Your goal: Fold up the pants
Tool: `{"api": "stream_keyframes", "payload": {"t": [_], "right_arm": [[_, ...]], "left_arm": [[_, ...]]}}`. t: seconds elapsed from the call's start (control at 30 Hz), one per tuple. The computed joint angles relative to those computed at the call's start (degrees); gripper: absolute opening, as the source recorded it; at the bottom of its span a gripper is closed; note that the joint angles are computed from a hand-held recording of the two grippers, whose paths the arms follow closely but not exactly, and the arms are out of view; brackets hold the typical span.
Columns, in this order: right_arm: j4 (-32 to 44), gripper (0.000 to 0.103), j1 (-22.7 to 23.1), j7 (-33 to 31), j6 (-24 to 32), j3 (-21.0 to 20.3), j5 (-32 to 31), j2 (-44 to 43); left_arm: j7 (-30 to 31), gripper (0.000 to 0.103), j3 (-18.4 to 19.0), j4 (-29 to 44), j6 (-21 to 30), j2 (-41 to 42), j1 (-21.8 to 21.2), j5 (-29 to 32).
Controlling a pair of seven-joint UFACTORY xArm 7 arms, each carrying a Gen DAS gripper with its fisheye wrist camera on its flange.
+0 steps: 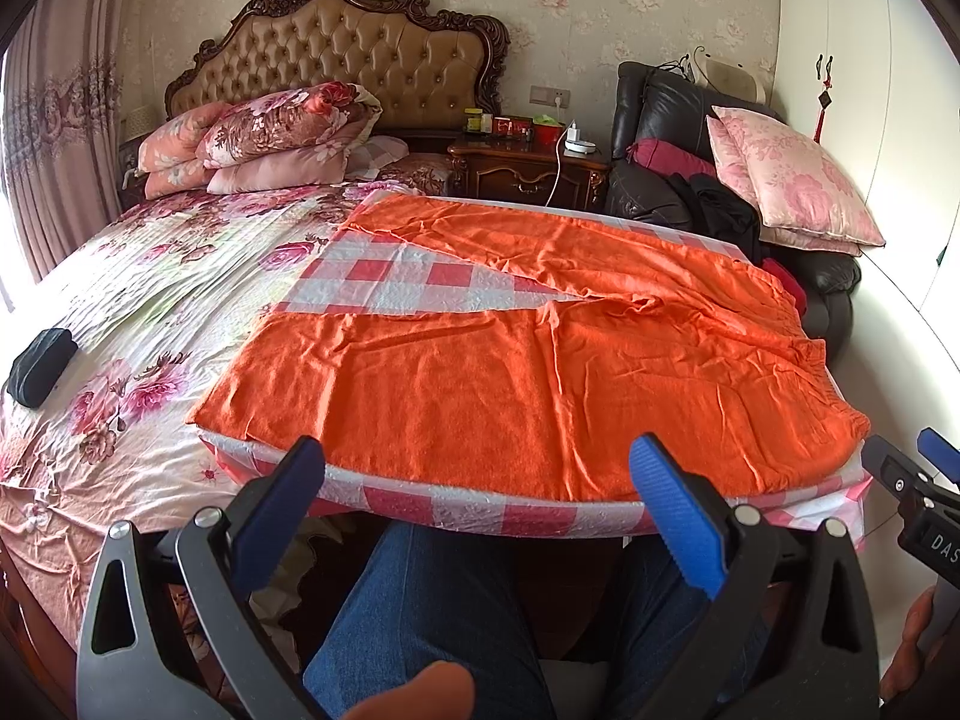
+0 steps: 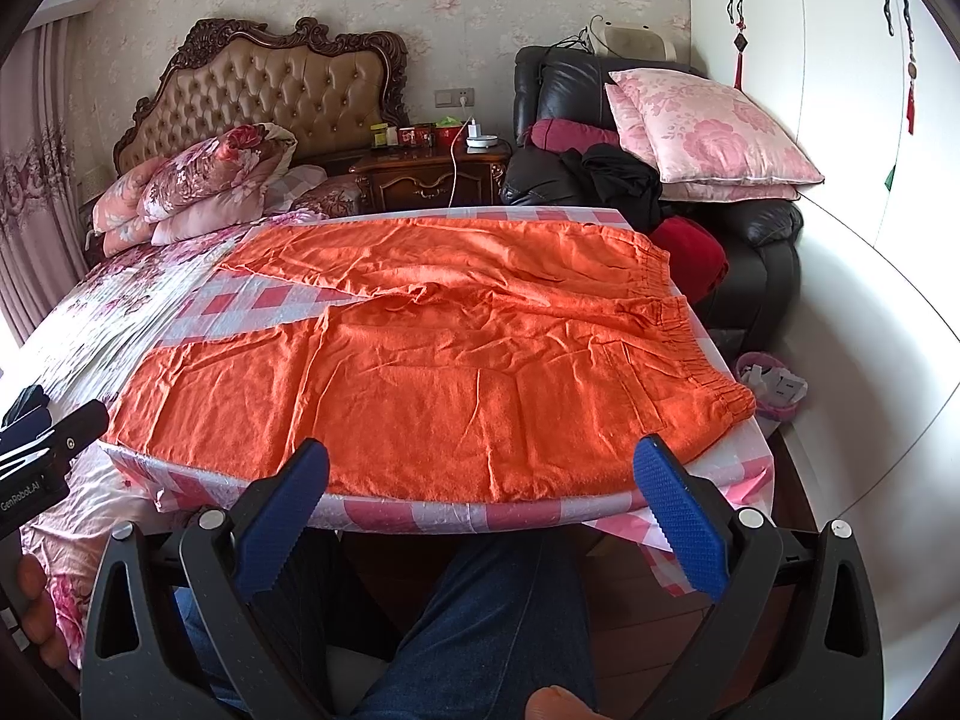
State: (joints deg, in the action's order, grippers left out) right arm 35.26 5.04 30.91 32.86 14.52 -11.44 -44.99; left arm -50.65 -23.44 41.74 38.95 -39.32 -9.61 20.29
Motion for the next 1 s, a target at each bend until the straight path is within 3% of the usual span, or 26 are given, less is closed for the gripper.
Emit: {"api": "stream_keyframes", "payload": {"t": [1.0], "right_arm": [[0.04, 0.098, 0.18, 0.13, 0.26, -0.09, -0.08, -0.13]], "left_arm": [[0.25, 0.102, 0.32, 0.25, -0.07, 0.26, 0.07, -0.09]]}}
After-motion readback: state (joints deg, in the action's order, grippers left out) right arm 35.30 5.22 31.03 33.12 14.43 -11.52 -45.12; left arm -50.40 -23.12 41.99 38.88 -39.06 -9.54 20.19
